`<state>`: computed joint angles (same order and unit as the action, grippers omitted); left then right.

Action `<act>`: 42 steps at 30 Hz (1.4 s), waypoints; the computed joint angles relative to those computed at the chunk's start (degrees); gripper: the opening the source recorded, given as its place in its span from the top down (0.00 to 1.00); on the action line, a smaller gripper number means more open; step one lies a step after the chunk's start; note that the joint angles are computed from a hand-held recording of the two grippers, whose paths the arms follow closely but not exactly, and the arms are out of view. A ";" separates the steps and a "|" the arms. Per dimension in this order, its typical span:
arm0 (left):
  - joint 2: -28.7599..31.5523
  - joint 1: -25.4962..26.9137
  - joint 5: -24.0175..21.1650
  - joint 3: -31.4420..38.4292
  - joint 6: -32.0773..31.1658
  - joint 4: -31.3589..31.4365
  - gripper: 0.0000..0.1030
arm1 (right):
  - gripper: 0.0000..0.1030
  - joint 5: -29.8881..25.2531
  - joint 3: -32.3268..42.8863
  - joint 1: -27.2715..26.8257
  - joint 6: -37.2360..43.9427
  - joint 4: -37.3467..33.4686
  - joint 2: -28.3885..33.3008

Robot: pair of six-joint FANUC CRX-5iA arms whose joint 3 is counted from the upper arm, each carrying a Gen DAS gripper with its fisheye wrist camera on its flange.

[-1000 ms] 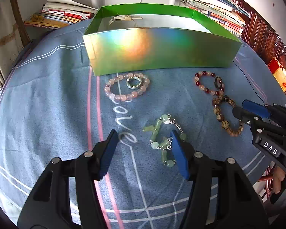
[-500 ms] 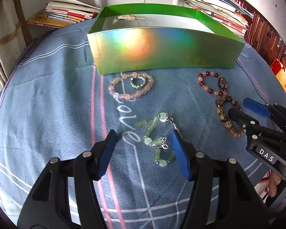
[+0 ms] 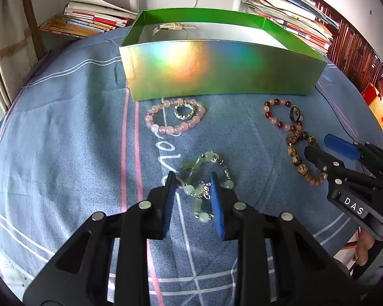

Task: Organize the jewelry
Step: 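Move the left tool to the green bracelet while the right tool approaches the brown bracelet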

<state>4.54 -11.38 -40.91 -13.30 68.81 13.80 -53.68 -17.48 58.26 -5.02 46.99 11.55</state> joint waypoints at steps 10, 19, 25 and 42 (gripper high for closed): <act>0.39 -0.64 0.85 0.73 1.43 -2.07 0.72 | 0.54 -1.97 0.46 0.11 -0.99 0.03 0.48; 0.53 -1.40 1.26 0.57 -0.10 -1.79 0.58 | 0.54 -2.04 0.85 0.31 -0.36 -0.34 0.73; 0.38 -1.73 1.45 0.62 1.51 -2.81 0.58 | 0.54 -2.73 0.91 0.64 -0.80 0.41 1.09; 0.70 -2.70 1.56 0.80 1.84 -3.31 0.37 | 0.36 -1.31 1.04 0.46 -0.68 0.10 1.22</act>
<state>5.24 -14.08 -39.35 -12.50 70.65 10.49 -54.99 -16.45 58.72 -5.70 47.10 12.77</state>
